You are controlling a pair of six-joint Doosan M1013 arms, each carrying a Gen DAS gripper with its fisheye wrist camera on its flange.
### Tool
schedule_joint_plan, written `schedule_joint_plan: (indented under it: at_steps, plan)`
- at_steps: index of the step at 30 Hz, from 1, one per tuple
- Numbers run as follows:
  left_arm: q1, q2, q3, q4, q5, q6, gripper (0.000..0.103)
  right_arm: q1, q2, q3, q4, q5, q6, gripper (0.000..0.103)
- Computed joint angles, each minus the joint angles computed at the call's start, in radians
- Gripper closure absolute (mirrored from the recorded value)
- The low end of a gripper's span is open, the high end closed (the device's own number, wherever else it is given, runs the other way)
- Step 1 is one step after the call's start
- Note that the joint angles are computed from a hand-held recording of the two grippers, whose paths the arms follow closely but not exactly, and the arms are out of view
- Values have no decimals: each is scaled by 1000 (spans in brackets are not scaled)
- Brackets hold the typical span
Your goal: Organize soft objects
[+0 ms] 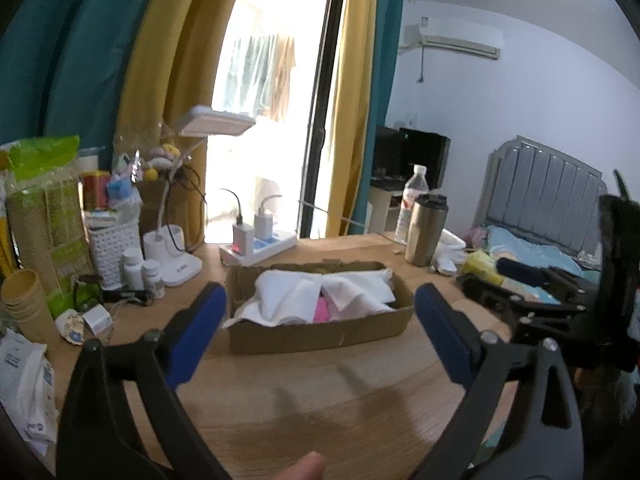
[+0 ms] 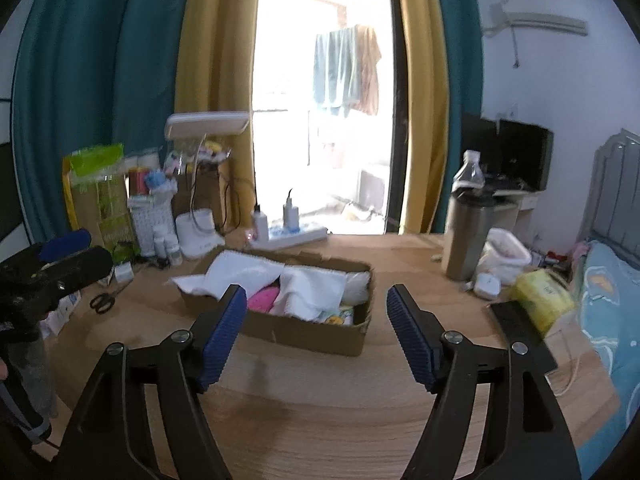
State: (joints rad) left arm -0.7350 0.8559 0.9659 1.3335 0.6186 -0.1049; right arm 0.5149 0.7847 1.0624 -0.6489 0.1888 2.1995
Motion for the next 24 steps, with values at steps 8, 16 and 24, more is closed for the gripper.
schedule_joint_plan:
  at_steps: [8, 16, 24]
  plan:
    - [-21, -7, -11, 31, 77, -8, 7, 4, -46, 61, -496, -24, 494, 23]
    - [-30, -3, -31, 61, 81, -12, 7, 4, -78, 99, -734, -10, 726, 22]
    - [-35, -2, -38, 80, 77, -9, 7, 3, -78, 101, -785, 2, 787, 22]
